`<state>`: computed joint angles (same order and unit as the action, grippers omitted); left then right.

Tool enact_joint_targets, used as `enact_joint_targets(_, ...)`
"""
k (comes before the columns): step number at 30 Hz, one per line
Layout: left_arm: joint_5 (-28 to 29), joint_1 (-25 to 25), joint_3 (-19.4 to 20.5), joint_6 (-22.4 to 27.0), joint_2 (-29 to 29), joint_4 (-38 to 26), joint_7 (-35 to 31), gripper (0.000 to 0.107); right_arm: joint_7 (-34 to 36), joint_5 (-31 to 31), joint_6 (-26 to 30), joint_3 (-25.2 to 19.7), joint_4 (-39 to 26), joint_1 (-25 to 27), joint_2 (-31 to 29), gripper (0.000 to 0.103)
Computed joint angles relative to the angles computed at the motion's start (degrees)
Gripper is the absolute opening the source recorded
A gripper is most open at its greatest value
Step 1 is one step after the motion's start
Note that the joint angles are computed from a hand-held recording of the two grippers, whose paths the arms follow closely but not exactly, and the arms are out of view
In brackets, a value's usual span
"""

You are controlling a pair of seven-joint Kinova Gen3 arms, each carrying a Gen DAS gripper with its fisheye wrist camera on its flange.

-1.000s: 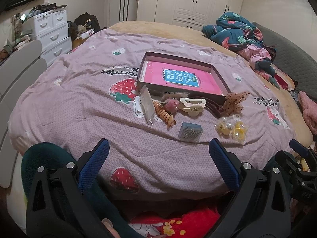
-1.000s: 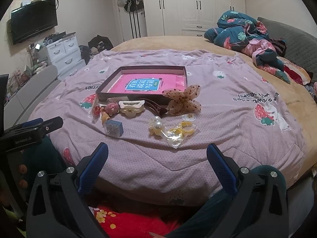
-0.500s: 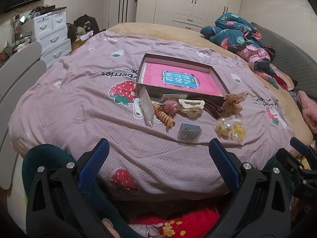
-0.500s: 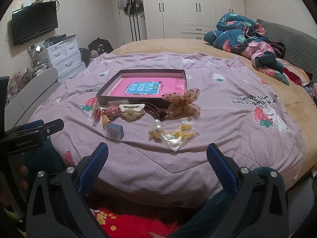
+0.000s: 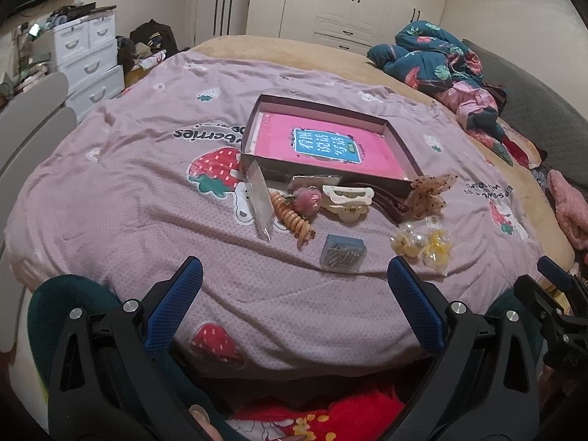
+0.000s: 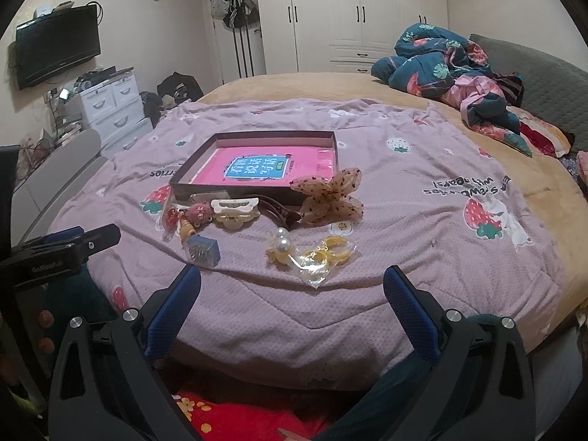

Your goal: Organize jewelry

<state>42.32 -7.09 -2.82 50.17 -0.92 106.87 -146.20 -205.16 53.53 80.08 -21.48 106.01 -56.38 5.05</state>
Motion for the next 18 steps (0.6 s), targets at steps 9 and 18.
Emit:
enact_joint_targets(9, -1.4, 0.0, 1.6, -3.6, 4.1, -3.3, 4.7, 0.094, 4.1, 0.7, -2.6, 1.4, -0.8, 2.5, 0.0, 0.099)
enact_joint_targets(18, -4.3, -2.4, 2.9, -4.3, 8.3, -7.2, 9.5, 0.094, 11.8, 0.6, -10.2, 3.6, -2.1, 6.3, 1.0, 0.099)
